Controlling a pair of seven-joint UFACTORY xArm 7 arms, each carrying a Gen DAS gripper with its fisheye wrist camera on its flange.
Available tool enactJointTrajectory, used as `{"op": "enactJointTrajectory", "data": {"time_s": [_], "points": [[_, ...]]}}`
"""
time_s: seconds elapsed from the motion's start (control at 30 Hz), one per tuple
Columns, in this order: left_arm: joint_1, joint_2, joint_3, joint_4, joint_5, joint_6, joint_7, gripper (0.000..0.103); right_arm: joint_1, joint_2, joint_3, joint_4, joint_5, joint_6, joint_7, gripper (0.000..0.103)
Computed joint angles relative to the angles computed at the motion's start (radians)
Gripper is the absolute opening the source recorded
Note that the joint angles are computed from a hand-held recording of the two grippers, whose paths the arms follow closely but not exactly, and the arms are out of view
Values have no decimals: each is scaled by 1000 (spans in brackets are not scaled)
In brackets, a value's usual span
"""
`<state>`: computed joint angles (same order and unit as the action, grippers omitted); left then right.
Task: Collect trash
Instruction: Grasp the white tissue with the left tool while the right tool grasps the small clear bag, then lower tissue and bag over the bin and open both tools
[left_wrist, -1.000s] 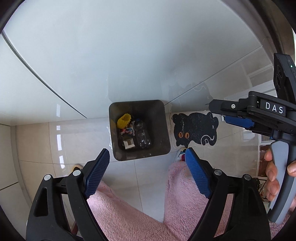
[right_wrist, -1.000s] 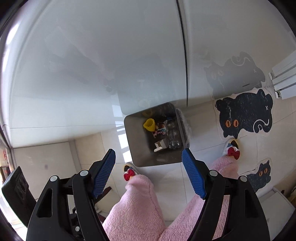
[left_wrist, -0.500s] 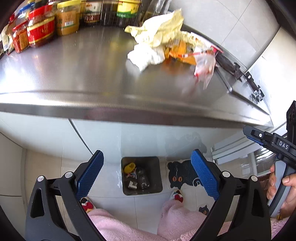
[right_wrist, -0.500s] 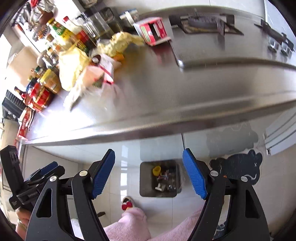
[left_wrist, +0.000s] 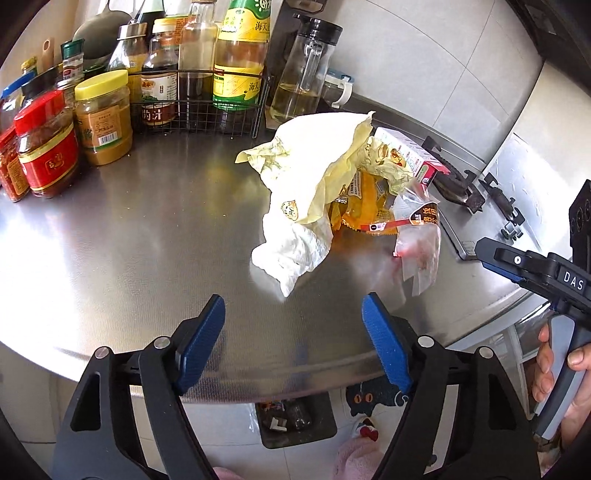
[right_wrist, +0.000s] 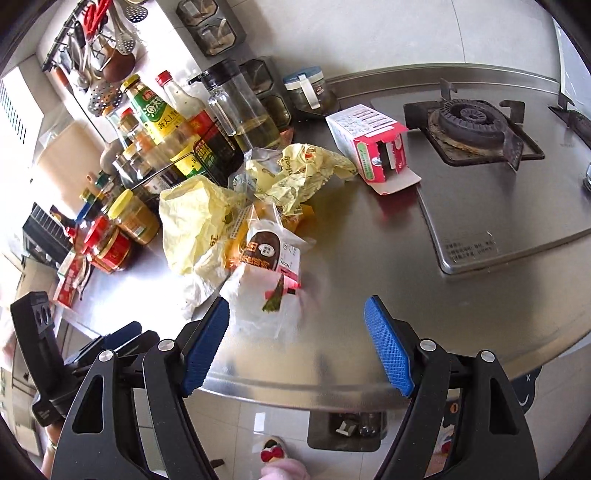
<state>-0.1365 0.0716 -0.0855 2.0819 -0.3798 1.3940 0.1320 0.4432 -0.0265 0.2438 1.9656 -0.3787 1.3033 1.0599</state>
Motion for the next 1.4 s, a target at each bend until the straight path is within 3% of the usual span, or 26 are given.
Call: {"op": "enactJointTrajectory", "data": {"time_s": [0.53, 0.57, 0.63, 0.67, 0.73, 0.8, 1.03, 1.4], "points": [[-5, 140, -31, 105, -1, -6, 34, 51, 19, 141, -69, 122, 119, 20, -51, 74], [-7, 145, -33, 109, 3, -10, 40, 47, 22, 151, -71, 135, 120, 32, -60, 70], [-12, 165, -37, 138, 11, 6, 49, 20, 30, 168, -74, 158, 123, 62, -73, 46], [-16, 171, -38, 146, 21, 12, 53, 14, 37, 179, -77, 174, 117, 83, -78, 38], [-20, 161, -40, 134, 28, 4, 60, 9, 50, 181, -82, 180, 107, 106, -81, 16], [-23, 143, -39, 114, 32, -8, 65, 6, 56, 167, -85, 170, 95, 112, -78, 5], [-25, 64, -31, 60, 33, -13, 84, 4, 64, 94, -66, 134, 43, 134, -80, 4], [-24, -153, 9, -97, -28, 20, 117, 4, 47, -36, 13, 23, 75, 126, -54, 4]]}}
